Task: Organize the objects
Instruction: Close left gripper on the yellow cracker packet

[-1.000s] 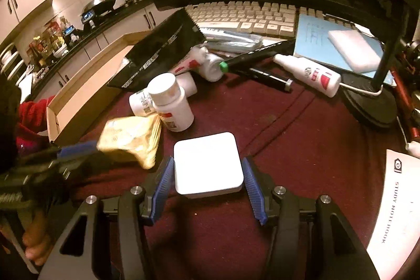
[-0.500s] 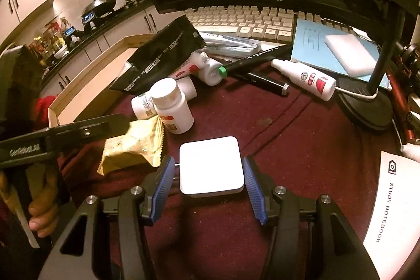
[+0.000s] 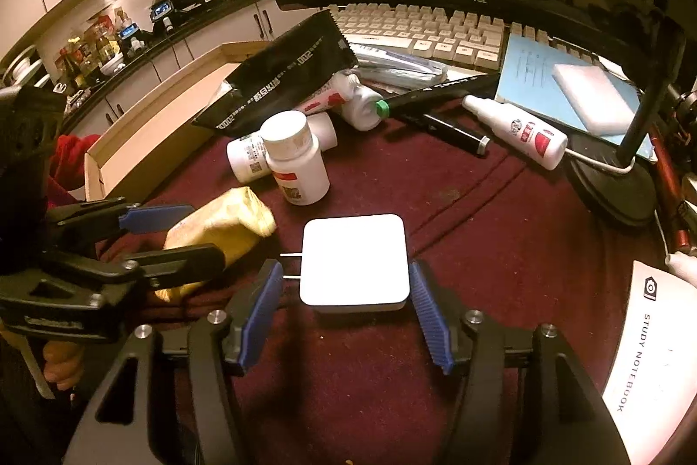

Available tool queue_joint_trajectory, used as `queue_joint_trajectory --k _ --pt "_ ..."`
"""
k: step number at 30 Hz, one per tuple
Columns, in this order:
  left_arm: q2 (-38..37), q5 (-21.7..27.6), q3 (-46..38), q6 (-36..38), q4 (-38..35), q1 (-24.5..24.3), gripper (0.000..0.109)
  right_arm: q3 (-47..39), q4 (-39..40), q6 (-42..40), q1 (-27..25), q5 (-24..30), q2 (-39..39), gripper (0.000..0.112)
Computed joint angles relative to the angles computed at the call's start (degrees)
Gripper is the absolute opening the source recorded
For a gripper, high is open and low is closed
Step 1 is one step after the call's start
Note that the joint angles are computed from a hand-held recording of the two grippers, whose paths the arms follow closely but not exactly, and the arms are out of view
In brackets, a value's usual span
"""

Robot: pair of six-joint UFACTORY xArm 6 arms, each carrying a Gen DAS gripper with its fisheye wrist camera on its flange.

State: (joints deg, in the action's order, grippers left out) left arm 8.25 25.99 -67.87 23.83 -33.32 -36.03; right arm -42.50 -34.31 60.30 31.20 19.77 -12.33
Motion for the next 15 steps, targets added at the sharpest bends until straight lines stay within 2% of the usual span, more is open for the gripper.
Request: queue_joint_trajectory --k 2,8,15 --pt "-0.29 -1.42 0.89 -0.77 0.45 -0.22 0.064 -0.06 -0.54 0.98 0.05 0.99 -0.04 0.060" --pt "-0.99 0.11 0.86 0.42 -5.68 0.33 0.064 0.43 0.59 2.72 -0.83 -0.44 0.11 0.060" --pt "0.96 0.07 -1.38 -5.85 1.08 -0.22 0.064 -1.67 -1.39 6.73 -0.09 1.07 1.88 0.060"
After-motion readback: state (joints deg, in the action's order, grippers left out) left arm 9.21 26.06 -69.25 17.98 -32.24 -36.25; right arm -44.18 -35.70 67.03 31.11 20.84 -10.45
